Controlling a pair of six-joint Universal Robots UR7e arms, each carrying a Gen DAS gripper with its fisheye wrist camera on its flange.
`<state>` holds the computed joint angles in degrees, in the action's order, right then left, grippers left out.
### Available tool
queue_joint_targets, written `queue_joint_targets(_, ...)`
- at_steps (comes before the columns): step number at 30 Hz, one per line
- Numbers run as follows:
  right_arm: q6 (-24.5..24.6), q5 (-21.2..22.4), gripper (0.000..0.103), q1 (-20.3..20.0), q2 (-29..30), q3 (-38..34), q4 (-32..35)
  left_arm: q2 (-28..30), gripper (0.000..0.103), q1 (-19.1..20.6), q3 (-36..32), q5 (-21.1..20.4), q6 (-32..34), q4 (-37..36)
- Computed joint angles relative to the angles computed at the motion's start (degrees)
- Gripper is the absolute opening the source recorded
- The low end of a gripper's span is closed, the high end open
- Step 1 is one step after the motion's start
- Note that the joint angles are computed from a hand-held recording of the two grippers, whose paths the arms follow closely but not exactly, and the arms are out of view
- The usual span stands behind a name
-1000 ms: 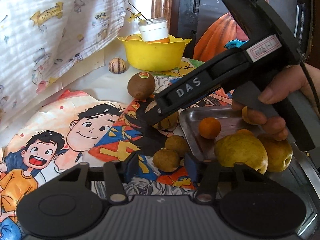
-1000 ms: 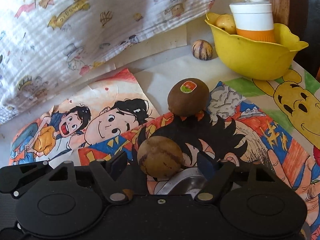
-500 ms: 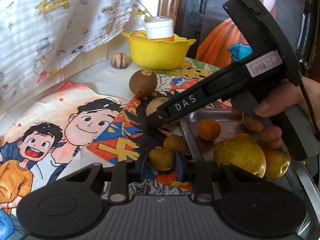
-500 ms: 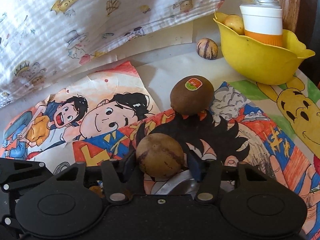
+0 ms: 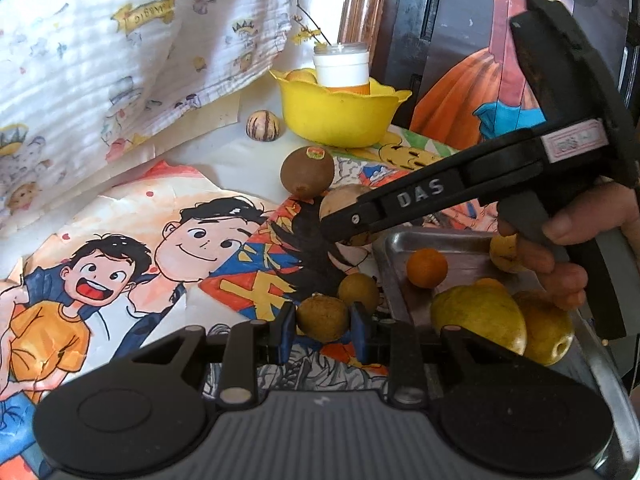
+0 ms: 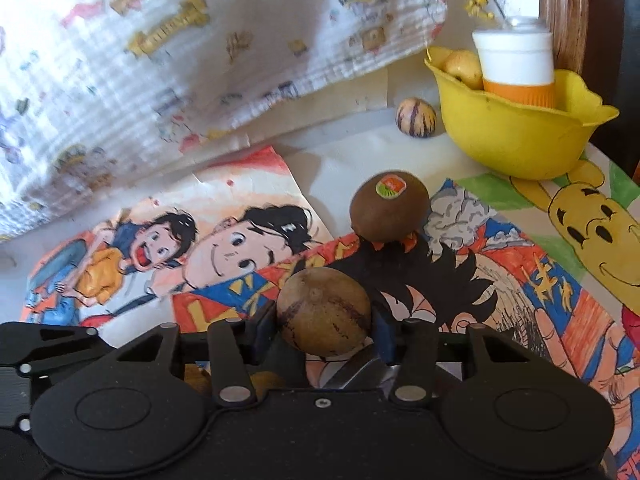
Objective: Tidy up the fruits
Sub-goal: 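Carry the mottled fruit to the tray with the right tool while the left tool follows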
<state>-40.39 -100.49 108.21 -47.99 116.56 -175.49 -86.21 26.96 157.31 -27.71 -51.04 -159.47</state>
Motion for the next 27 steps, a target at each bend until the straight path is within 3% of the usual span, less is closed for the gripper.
queue_joint_targets(9, 1.4, 4.7, 0.051, -0.3, -9.7, 6.6, -0.6, -6.9, 0.032, -7.9, -0.4, 1.1, -13.8, 19.1)
queue_joint_targets(17, 0.9, 5.0, 0.051, -2.3, -20.2, 14.4, -2.7, -10.6, 0.032, -17.3, -0.6, -0.7, -27.4, 32.9)
queue_joint_targets(27, -1.2, 5.9, 0.051, -6.7, -31.9, 24.6, -3.2, -8.3, 0.032, -27.0, -0.1, -5.7, -40.4, 39.5)
